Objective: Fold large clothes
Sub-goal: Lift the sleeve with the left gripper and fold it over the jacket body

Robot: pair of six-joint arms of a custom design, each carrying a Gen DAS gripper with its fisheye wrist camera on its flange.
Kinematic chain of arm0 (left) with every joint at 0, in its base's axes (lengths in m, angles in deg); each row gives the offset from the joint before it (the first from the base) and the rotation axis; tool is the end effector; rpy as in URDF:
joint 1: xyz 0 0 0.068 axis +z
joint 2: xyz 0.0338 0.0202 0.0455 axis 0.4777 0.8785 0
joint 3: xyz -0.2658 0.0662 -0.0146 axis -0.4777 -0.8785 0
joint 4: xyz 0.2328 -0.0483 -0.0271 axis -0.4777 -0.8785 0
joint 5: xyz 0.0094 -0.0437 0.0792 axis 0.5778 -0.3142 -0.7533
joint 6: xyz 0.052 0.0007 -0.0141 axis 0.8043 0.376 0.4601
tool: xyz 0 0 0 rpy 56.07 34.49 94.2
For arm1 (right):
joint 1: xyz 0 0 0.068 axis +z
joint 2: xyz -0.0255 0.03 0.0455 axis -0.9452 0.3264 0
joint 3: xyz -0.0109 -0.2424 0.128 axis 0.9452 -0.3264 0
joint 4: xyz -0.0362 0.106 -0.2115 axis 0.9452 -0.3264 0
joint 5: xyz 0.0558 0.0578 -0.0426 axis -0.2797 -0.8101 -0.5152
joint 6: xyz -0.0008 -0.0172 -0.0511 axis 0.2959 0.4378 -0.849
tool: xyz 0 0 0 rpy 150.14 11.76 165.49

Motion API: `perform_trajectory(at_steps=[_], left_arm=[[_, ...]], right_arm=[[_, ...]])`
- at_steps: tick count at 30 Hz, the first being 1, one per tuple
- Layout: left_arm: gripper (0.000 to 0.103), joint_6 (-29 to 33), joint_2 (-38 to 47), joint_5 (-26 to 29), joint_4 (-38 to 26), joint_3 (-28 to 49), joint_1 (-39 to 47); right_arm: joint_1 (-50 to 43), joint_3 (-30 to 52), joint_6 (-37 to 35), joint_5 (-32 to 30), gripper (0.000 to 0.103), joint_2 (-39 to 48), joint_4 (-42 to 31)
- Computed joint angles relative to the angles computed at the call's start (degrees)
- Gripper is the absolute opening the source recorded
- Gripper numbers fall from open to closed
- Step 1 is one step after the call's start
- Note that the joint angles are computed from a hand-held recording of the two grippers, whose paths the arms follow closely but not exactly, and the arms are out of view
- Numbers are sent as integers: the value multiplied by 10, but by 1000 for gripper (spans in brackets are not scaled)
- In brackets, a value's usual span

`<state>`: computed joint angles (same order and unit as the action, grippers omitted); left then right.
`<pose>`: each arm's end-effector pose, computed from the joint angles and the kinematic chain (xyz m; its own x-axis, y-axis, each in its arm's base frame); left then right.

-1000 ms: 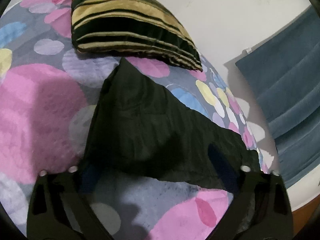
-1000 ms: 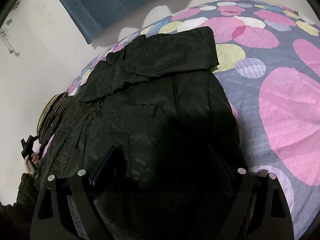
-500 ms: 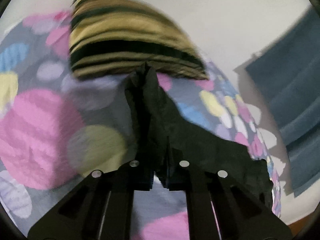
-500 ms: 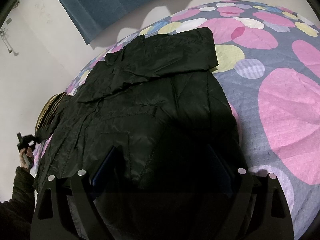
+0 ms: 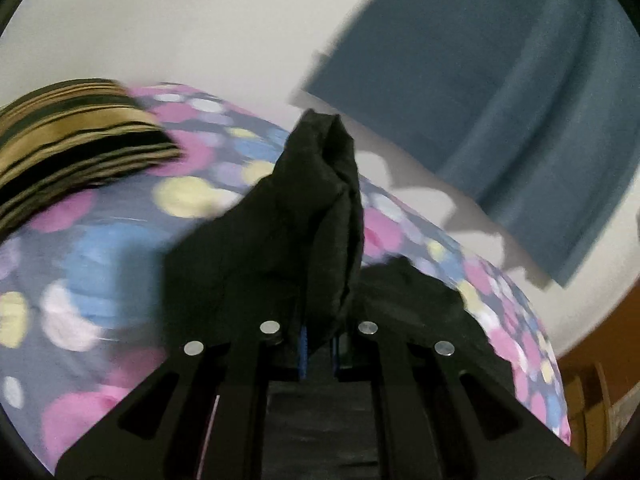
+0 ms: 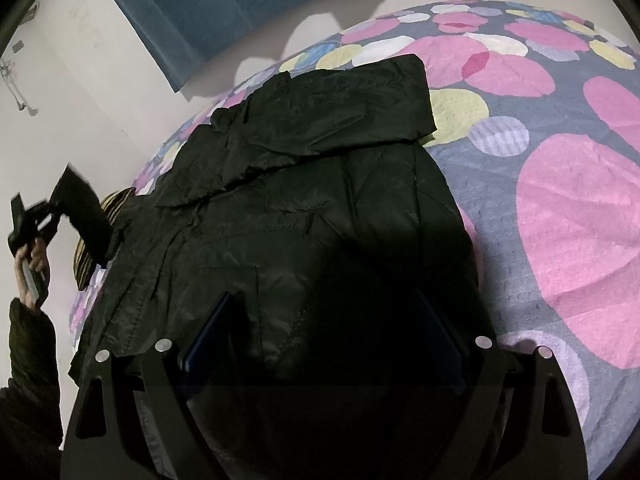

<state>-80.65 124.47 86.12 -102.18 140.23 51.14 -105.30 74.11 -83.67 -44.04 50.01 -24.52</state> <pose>0.4295 0.1538 0.3042 -0.6521 -0.2473 -0.7167 0.1489 0.8851 -0.4409 0.1670 -0.0887 0.1286 -0.7222 0.4332 -0.5393 0.1632 0.8644 0.4757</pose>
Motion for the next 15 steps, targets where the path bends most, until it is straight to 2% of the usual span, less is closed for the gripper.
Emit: perform_trajectory(at_steps=[9,15], left_arm=[[7,-11,-72,-28,57,-122,-165],[7,-9,-60,-61,84,-160,-253]], right_arm=[[-3,-2,5,-9,88,2,4],[-8,-2,6,-17,88,6,7]])
